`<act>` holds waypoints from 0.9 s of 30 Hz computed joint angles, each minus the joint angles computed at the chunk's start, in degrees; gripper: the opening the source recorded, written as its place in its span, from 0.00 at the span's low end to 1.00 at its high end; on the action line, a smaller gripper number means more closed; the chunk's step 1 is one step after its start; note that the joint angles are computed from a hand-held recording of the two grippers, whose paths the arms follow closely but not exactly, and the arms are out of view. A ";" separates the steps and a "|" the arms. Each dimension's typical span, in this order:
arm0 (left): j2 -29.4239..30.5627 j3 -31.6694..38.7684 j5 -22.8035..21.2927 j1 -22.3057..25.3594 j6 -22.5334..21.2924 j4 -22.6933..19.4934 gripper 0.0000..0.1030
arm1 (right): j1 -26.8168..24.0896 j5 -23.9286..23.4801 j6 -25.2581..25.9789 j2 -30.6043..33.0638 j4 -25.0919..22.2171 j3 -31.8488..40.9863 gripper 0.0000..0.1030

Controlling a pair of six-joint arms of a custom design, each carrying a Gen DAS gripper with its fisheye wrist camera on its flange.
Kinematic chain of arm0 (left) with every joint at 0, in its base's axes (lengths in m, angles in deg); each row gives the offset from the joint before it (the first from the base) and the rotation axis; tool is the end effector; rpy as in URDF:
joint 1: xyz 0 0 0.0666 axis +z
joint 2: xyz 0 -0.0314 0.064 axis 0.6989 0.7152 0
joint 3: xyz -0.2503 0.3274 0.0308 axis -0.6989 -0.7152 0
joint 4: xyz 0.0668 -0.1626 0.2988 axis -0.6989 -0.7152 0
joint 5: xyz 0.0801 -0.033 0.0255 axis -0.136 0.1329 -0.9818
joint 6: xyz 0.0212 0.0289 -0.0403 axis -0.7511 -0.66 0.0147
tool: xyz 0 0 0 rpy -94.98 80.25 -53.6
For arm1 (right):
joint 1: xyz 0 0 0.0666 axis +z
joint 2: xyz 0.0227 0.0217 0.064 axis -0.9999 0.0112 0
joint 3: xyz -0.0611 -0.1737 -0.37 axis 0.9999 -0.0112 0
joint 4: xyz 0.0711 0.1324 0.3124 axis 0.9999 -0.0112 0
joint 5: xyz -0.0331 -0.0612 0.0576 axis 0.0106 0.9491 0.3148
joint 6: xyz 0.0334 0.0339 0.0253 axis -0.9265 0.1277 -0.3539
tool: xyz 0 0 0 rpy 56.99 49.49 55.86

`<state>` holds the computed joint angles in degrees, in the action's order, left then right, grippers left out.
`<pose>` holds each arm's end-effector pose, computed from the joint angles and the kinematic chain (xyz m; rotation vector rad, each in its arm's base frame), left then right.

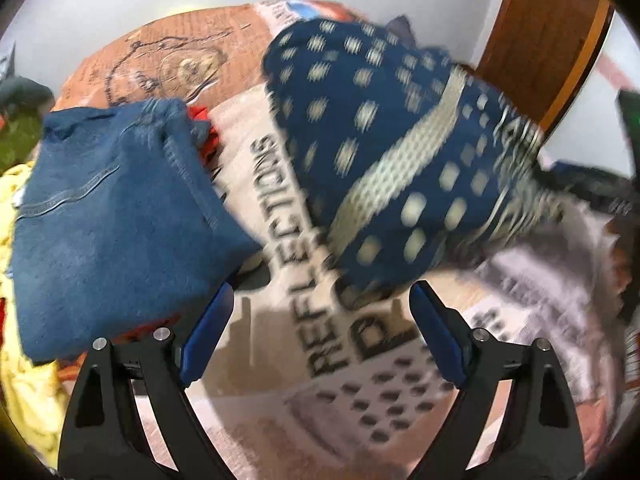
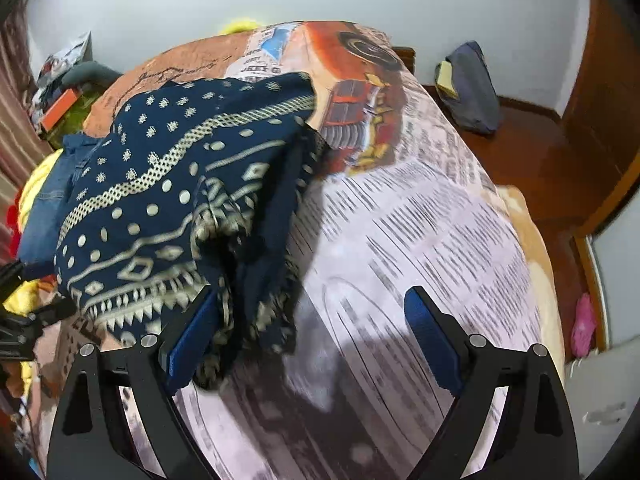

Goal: Fold large clothes

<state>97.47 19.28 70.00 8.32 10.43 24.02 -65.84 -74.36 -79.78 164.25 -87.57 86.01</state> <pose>0.3907 -0.2728 0.3358 0.0343 2.6341 -0.0209 0.4397 0.1950 0.3750 -0.4428 2.5621 0.3288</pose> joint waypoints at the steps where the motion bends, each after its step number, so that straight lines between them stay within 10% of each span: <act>1: -0.18 -0.40 -1.40 -0.37 -0.21 -0.82 0.87 | -0.48 -0.08 -0.15 -0.70 -0.07 -0.54 0.87; 5: -3.16 -2.90 -2.38 -0.27 -0.09 -0.91 0.87 | -0.37 9.59 2.76 -2.43 -2.63 -0.97 0.87; 18: -7.25 4.06 -4.46 3.98 -1.88 1.36 0.88 | -0.70 -2.72 2.04 -4.93 -1.86 4.82 0.90; 27: 1.61 8.79 16.18 11.52 3.35 6.16 0.89 | 0.80 -13.24 -2.58 7.23 -5.46 14.69 0.90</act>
